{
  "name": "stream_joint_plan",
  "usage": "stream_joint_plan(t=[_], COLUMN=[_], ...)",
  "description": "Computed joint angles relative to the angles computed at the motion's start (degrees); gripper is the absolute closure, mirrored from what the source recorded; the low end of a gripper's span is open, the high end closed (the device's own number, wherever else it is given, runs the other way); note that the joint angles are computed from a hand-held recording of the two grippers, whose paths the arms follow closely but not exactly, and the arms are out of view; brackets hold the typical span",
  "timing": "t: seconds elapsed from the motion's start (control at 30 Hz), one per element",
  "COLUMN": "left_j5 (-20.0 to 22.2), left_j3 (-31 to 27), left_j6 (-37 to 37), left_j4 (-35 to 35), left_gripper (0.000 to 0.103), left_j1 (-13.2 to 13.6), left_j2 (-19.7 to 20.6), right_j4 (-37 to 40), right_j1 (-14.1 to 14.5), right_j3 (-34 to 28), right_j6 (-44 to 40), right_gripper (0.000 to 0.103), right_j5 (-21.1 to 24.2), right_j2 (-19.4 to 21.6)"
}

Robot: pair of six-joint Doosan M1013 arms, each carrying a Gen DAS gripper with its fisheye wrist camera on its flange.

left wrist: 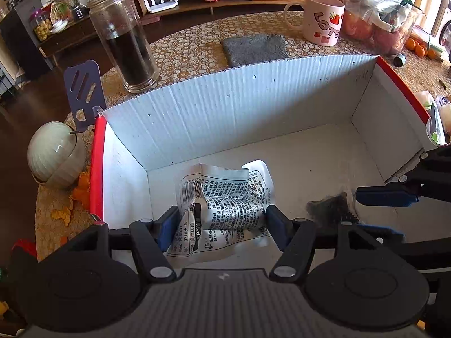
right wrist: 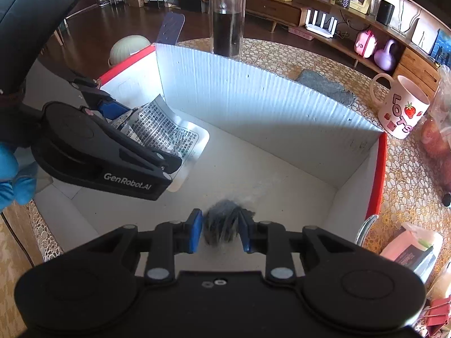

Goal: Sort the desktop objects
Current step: 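Open both tools to drop the sachet and bag into the box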

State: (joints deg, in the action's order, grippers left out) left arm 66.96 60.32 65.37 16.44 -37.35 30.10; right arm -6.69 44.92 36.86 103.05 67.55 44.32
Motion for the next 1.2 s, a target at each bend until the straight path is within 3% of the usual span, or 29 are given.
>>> stream_joint_plan(t=[0.27, 0.47, 0.6, 0.77, 1.2], left_j5=[5.6, 6.8, 5.9, 3.8, -1.4], left_j3=[-3.8, -4.4, -4.3, -3.4, 2.1], left_j6=[5.1, 6.3, 5.5, 3.5, -5.1], left_j4=[-2.5, -3.9, -4.2, -3.2, 2.5], left_gripper=[0.035, 0.027, 0.024, 0.019, 0.019], left_j1=[0.3, 0.4, 0.5, 0.1, -2.8], left_j2=[2.7, 3.0, 2.7, 1.4, -4.3], right_j4=[1.5, 2.5, 2.4, 2.5, 3.3], right_j1=[-0.4, -0.5, -0.5, -0.5, -0.3], right_j3=[-3.1, -2.5, -1.7, 1.7, 10.9], right_j6=[0.1, -1.1, -1.5, -1.9, -1.6], right_gripper=[0.072, 0.058, 0.057, 0.044, 0.044], right_j5=[3.6, 2.7, 2.3, -0.5, -8.4], right_j2=[1.5, 1.0, 0.3, -2.0, -8.8])
